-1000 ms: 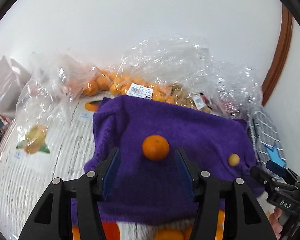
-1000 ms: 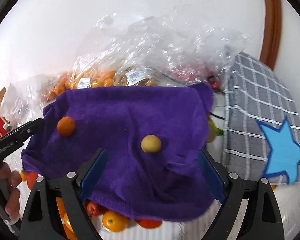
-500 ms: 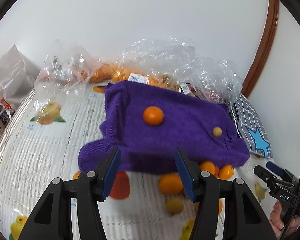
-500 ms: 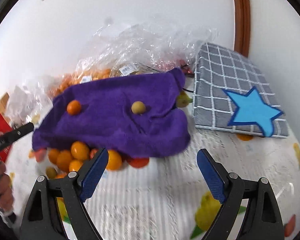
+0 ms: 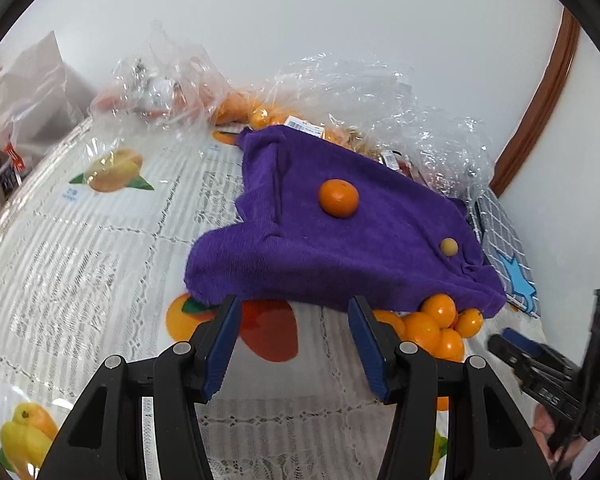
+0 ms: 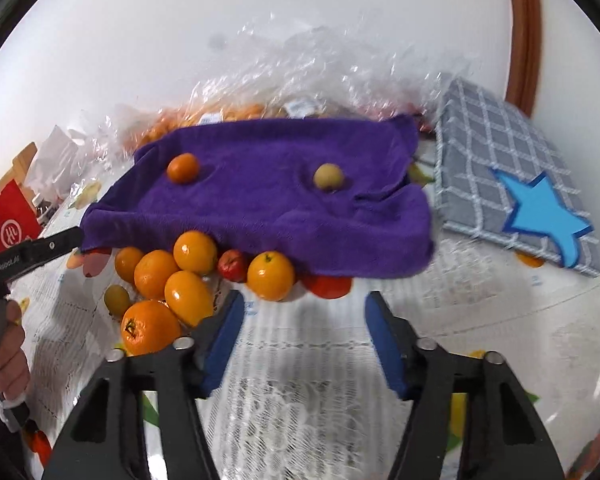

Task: Organize fruits
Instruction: 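Withdraw both open tools back toward the fruit pile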

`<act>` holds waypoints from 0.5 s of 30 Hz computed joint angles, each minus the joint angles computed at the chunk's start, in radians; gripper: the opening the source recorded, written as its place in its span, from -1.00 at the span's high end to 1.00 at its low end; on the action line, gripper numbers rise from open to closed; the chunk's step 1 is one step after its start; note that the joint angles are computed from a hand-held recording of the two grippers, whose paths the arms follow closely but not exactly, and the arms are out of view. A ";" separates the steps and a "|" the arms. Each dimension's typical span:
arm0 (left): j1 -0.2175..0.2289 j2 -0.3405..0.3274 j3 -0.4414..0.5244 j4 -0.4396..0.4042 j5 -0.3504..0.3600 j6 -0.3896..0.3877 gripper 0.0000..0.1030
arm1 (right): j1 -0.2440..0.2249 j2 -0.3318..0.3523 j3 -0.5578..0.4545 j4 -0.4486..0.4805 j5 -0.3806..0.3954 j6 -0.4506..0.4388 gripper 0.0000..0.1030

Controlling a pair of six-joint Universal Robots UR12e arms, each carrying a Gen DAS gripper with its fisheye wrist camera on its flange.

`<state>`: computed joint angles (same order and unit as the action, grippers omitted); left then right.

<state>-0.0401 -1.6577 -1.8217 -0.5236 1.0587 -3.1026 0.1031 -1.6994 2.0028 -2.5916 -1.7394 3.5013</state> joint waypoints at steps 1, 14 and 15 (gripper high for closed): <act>0.000 0.000 -0.001 -0.004 -0.004 0.002 -0.01 | -0.008 0.006 -0.003 0.007 0.025 0.010 -0.04; -0.017 -0.009 0.007 -0.046 0.029 0.020 -0.04 | -0.024 0.066 -0.039 -0.002 0.093 -0.051 0.14; -0.016 -0.009 0.007 -0.048 0.027 0.018 -0.04 | -0.024 0.070 -0.042 -0.004 0.097 -0.057 0.17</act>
